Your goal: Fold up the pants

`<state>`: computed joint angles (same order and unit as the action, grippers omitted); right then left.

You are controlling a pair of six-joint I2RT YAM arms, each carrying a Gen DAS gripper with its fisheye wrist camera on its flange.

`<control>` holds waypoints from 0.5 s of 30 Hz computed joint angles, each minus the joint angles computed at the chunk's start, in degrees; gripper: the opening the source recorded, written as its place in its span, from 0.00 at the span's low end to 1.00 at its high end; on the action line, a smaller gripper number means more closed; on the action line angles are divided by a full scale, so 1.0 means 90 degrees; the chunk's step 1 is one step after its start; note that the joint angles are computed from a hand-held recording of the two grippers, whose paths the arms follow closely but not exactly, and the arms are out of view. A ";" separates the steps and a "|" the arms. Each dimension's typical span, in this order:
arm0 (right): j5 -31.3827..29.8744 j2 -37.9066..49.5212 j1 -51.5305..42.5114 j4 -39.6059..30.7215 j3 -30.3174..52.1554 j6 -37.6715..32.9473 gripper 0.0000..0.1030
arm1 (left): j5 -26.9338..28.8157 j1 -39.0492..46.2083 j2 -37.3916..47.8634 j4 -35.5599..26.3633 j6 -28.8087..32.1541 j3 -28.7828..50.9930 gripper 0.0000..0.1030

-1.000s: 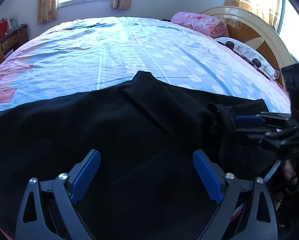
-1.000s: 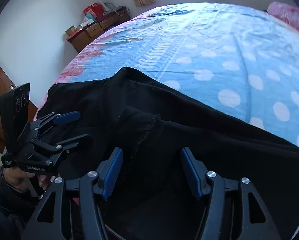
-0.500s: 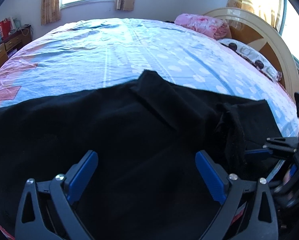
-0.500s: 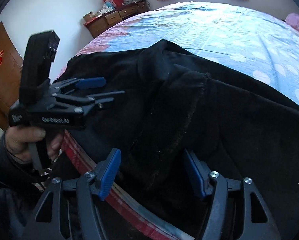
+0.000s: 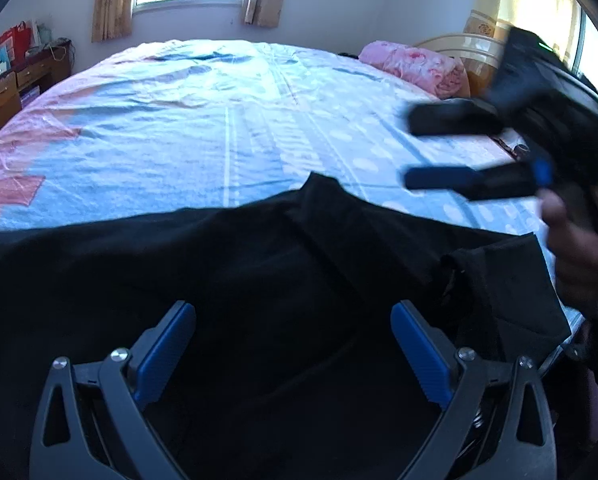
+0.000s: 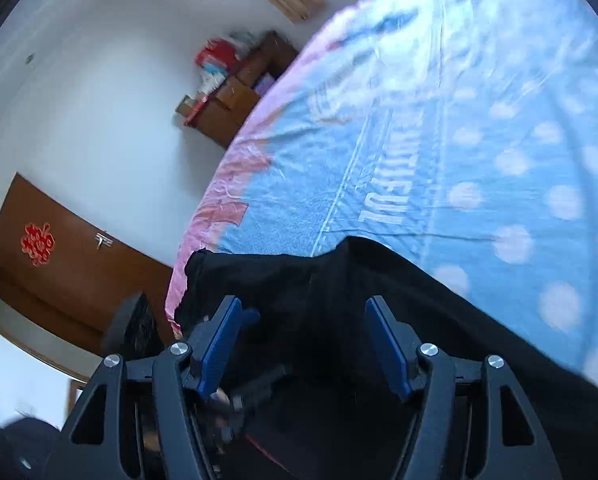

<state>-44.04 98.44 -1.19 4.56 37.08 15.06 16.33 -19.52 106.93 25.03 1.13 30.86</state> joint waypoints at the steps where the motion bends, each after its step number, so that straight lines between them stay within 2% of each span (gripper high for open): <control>1: 0.0096 0.0317 0.0081 0.0029 0.0277 0.0093 0.64 | 0.0031 0.0024 0.0056 0.0019 -0.0004 0.0009 0.98; 4: 0.0115 0.1336 0.0192 -0.0332 0.1288 0.0131 0.64 | 0.0091 0.0054 0.0187 0.0057 0.0005 0.0044 0.99; 6: -0.0231 0.1985 0.0202 -0.0960 0.1959 -0.0069 0.64 | 0.0035 -0.0005 0.0208 0.0050 0.0046 0.0056 1.00; 9: -0.0725 0.2405 0.0300 -0.1426 0.2321 -0.0269 0.64 | -0.0165 -0.0126 0.0287 0.0089 0.0066 0.0088 1.00; 12: -0.0839 0.2647 0.0385 -0.1197 0.2589 -0.0001 0.64 | -0.0462 -0.0296 0.0331 0.0222 0.0160 0.0037 1.00; 14: -0.1279 0.2930 0.0340 -0.0609 0.2764 0.0644 0.64 | -0.0622 -0.0396 0.0333 0.0267 0.0180 0.0009 1.00; 15: -0.1308 0.3035 0.0335 -0.0560 0.2888 0.0864 0.64 | -0.0696 -0.0439 0.0351 0.0299 0.0177 0.0004 1.00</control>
